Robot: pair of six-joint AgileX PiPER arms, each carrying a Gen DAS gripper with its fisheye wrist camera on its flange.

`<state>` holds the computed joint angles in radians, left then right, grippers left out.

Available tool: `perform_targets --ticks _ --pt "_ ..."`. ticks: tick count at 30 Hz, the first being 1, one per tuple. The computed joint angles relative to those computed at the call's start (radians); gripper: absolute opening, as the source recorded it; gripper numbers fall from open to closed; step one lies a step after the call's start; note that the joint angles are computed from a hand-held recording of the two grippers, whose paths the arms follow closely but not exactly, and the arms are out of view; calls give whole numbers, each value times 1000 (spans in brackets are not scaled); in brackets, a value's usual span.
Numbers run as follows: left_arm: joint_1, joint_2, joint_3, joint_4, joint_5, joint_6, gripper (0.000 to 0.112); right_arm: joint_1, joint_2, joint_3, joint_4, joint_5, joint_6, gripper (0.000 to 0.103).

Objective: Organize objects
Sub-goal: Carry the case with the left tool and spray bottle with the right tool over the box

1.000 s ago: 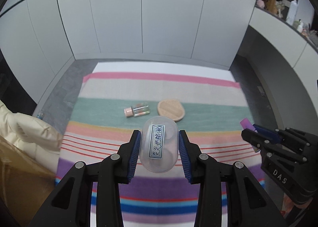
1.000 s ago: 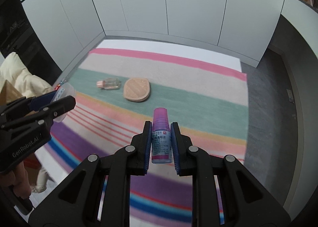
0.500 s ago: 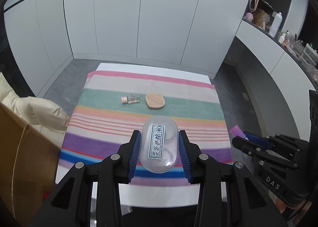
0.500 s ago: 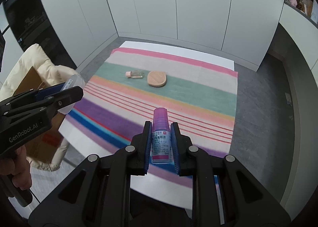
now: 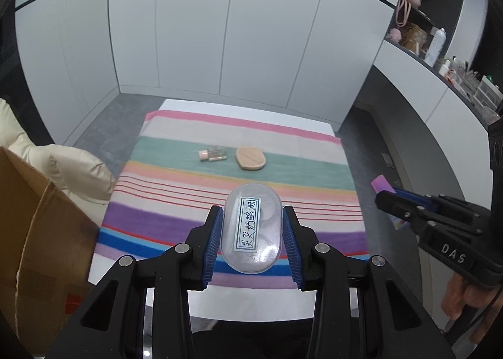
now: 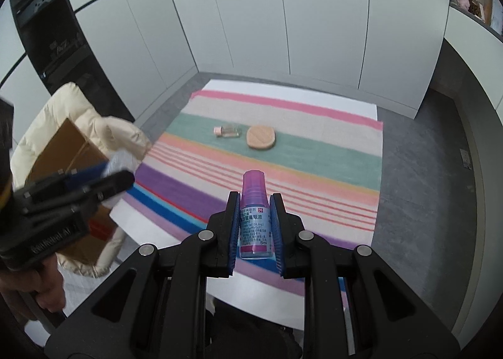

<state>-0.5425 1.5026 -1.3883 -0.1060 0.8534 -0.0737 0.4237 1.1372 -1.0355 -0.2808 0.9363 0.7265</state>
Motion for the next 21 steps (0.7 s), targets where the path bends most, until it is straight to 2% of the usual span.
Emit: perform_targets --ticks 11,21 --pt "97 -20 46 7 -44 33 38 40 126 -71 -3 -52 15 20" --pt "221 -67 102 -29 -59 117 38 123 255 -186 -38 -63 59 20"
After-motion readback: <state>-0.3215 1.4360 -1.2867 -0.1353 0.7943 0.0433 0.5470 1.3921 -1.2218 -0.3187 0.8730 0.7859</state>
